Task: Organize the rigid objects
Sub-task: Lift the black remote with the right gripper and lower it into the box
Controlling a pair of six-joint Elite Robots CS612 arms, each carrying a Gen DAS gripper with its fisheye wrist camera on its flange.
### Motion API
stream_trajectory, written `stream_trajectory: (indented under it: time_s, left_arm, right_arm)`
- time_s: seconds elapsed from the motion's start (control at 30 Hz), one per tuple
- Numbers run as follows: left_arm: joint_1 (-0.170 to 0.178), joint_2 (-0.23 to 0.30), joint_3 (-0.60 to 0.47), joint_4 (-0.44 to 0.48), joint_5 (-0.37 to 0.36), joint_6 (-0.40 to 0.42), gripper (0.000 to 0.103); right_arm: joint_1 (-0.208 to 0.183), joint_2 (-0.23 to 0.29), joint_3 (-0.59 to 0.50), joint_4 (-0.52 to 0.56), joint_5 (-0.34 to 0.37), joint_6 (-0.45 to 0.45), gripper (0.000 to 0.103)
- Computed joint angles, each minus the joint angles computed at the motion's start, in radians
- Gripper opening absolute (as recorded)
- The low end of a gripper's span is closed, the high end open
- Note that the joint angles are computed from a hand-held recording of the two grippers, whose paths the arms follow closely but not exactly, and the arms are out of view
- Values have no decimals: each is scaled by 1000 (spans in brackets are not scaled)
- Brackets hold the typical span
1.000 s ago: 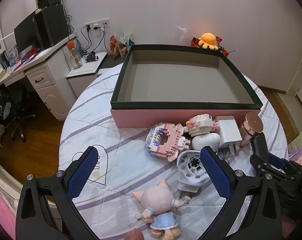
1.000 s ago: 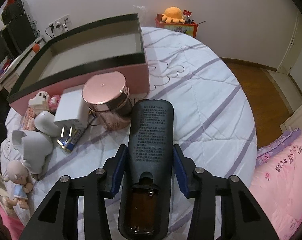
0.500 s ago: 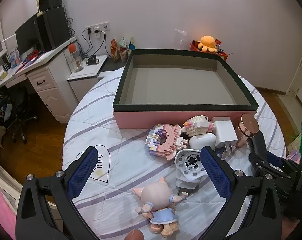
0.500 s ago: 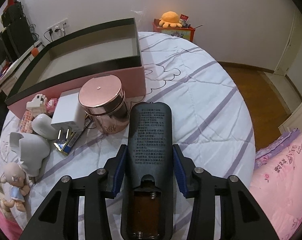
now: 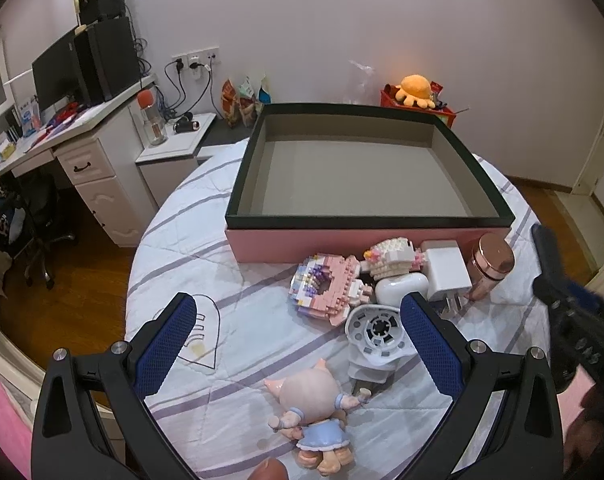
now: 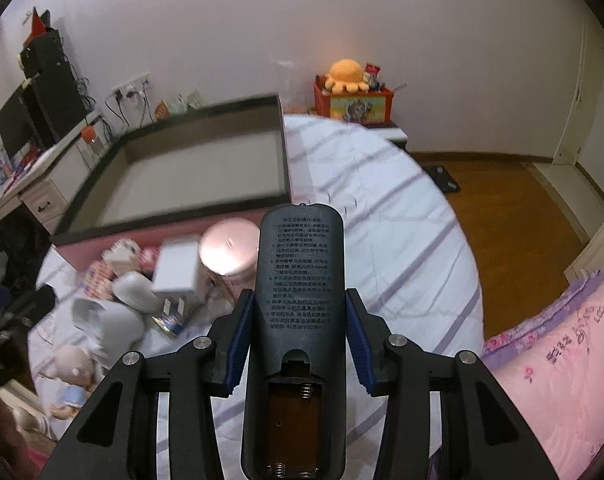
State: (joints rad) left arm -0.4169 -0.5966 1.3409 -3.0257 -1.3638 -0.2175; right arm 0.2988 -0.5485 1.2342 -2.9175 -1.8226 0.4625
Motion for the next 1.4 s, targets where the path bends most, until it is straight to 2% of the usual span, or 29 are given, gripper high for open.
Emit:
stream_trajectory:
  time_s: [0.2, 0.37, 0.67, 0.83, 1.0, 1.1, 1.27, 1.3, 1.37, 1.4]
  left_arm:
    - [10, 13, -44, -9, 11, -9, 103]
    - [21, 43, -122, -2, 39, -18, 103]
    - [48, 145, -333, 122, 41, -42, 103]
    - [54, 205, -448, 227, 22, -48, 103]
    - [50, 231, -489, 267, 12, -38, 103]
    - [49, 238, -501, 285, 11, -37, 103]
    - [49, 237, -501, 288, 7, -33, 103]
    - [49, 235, -499, 287, 6, -33, 103]
    - [49, 231, -493, 288, 2, -37, 103]
    - [49, 228, -487, 284, 1, -40, 103]
  right_arm:
    - [-2, 7, -54, -44, 13, -72, 44]
    - [-12, 75, -204, -9, 63, -139, 45]
    - [-34, 228, -501, 191, 145, -164, 45]
    - [-48, 325, -688, 388, 185, -171, 45]
    - [-52, 379, -797, 518, 188, -192, 45]
    - [-45, 401, -845, 584, 146, -227, 45]
    - [-45, 394, -835, 583, 147, -225, 46]
    - [-45, 392, -831, 576, 151, -223, 47]
    - [-46, 376, -795, 541, 152, -213, 70]
    - [-45, 366, -773, 512, 145, -213, 75]
